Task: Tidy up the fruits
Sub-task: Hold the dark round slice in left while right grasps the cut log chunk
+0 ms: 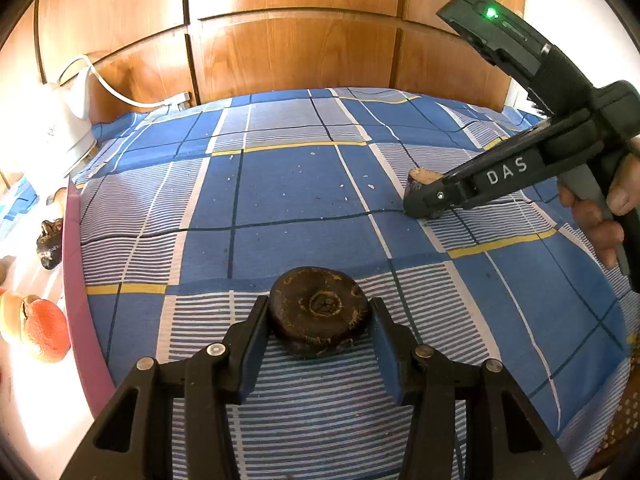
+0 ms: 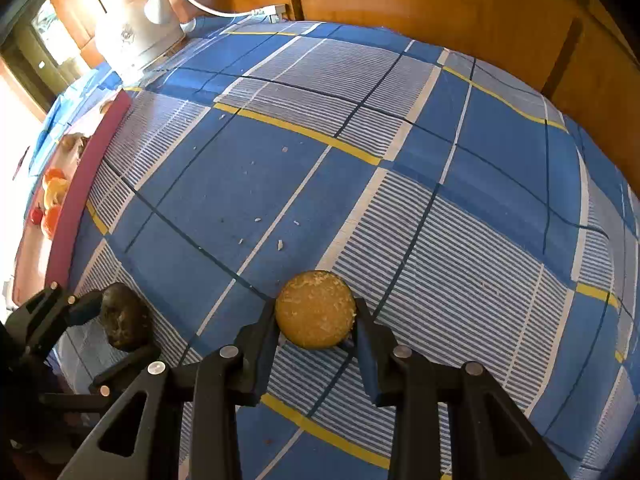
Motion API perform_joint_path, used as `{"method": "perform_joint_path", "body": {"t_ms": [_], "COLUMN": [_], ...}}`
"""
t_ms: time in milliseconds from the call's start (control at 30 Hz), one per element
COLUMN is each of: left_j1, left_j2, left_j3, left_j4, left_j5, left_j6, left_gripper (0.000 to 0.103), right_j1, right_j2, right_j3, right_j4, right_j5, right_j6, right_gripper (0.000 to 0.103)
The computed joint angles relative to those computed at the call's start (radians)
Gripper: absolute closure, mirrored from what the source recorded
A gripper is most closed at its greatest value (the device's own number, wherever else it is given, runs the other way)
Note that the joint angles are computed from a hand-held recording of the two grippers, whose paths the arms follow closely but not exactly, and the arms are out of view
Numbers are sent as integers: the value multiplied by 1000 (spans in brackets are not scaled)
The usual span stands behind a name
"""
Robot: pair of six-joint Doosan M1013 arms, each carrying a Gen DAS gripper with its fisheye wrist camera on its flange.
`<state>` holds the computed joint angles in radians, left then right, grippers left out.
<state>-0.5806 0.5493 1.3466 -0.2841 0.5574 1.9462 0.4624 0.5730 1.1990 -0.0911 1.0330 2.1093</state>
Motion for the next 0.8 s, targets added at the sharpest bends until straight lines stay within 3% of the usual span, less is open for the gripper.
{"method": "perform_joint_path", "body": {"t_ms": [800], "left_j1": [-3], "left_j2": [0], "left_j3": [-2], "left_j4": [22], "left_j5": [3], "left_j6": [-18], "left_gripper": [53], "right_j1": [6], "right_j2": [21], "right_j3": [-26], "right_j4": [-10], "right_j5": [28], "right_j6": [-18], "right_gripper": [67]}}
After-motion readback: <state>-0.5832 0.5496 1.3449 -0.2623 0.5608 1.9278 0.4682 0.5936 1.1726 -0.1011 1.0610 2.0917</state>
